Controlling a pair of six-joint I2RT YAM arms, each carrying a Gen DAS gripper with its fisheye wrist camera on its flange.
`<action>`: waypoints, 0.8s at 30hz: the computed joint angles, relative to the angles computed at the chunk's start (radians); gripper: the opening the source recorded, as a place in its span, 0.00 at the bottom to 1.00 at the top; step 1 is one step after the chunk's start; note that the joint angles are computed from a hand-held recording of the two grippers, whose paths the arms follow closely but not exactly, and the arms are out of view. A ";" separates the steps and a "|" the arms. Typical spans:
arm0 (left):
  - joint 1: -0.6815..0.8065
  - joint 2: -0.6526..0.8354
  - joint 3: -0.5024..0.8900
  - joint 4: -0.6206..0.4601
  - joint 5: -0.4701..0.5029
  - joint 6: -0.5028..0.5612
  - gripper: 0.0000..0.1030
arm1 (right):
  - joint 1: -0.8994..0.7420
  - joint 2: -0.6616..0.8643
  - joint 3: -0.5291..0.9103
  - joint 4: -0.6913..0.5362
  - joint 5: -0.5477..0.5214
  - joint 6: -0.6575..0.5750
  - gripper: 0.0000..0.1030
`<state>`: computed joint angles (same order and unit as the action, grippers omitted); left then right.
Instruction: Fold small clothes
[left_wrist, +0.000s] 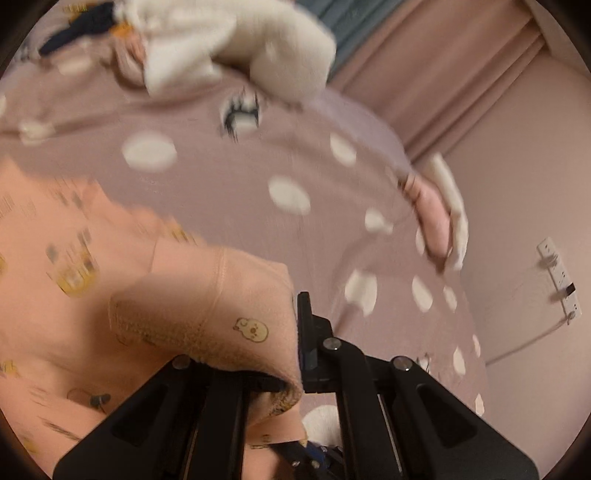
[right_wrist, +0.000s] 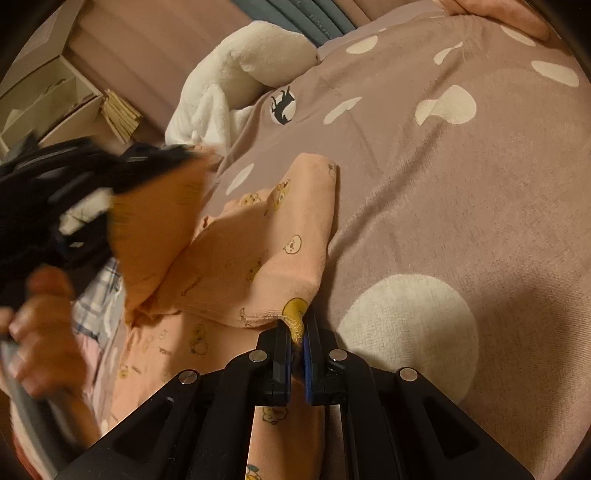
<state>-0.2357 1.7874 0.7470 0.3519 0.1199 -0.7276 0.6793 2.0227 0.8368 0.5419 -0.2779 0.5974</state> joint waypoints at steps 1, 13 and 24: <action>-0.002 0.043 0.019 0.006 0.031 -0.012 0.03 | -0.005 0.001 -0.007 0.016 -0.015 0.003 0.06; -0.041 0.118 0.069 0.018 0.129 -0.014 0.71 | -0.021 0.017 -0.005 0.030 -0.052 0.018 0.06; -0.020 -0.048 -0.063 0.100 0.284 -0.085 0.93 | -0.043 0.046 0.012 0.044 -0.095 0.037 0.06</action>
